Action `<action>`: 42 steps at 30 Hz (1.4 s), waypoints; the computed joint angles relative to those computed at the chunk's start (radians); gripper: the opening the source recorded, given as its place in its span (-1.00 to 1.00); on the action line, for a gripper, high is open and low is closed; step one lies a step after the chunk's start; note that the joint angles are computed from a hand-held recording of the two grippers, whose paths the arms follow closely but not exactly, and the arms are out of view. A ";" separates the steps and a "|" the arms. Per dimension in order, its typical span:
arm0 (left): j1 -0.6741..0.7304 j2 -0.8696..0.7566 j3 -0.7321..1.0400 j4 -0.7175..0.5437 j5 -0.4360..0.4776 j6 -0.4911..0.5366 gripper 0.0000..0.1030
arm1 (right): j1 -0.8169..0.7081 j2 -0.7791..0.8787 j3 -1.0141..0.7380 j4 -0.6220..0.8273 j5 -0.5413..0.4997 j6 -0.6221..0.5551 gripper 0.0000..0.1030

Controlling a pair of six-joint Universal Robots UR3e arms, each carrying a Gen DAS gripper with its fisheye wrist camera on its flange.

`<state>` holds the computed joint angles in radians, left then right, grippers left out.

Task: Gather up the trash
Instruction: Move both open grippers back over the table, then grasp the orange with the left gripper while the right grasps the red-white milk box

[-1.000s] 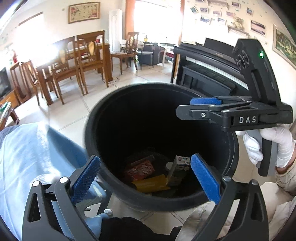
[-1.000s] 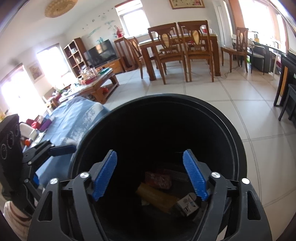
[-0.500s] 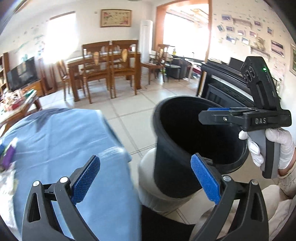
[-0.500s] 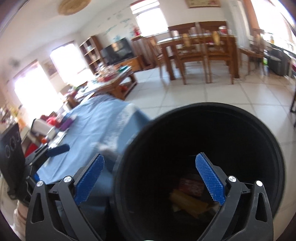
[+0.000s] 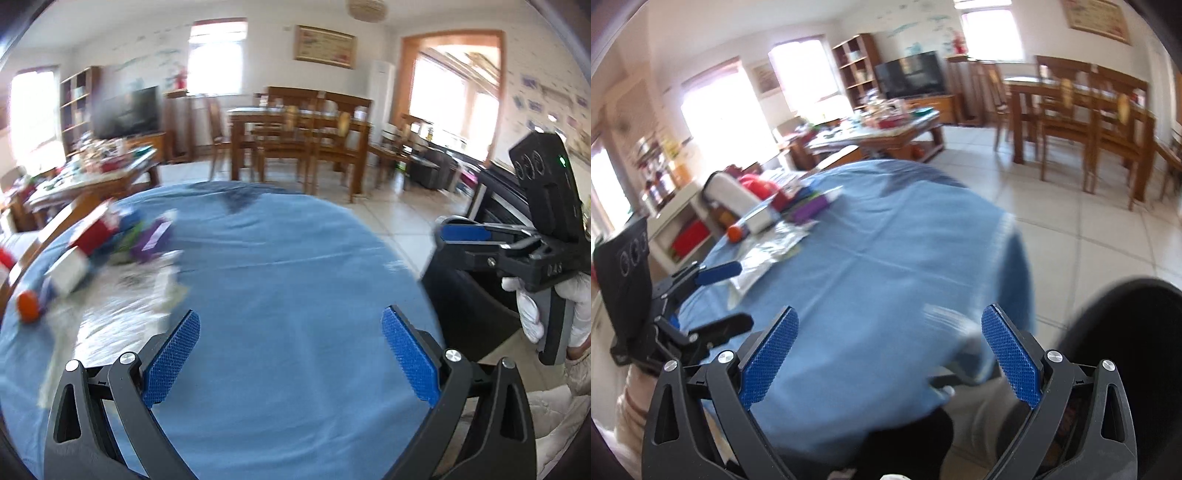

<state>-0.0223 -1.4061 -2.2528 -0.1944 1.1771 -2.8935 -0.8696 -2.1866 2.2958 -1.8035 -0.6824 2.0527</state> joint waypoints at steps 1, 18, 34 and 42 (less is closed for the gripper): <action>0.058 0.040 -0.032 -0.018 -0.028 0.022 0.90 | 0.073 0.042 0.009 -0.111 -0.011 0.076 0.90; 0.647 0.120 -0.044 -0.190 -0.210 0.157 0.90 | 0.765 0.735 -0.271 -1.015 -0.208 0.625 0.89; 0.576 -0.302 0.399 -0.368 -0.045 0.184 0.88 | 0.951 1.260 -1.095 -0.795 -0.280 0.572 0.70; 0.561 -0.356 0.472 -0.416 -0.010 0.198 0.65 | 1.037 1.700 -1.869 -0.470 -0.365 0.432 0.68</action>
<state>0.5389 -1.7623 -1.7809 -0.6099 1.1675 -2.6950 0.1678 -0.4869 0.4272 -2.2737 -1.0473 2.4847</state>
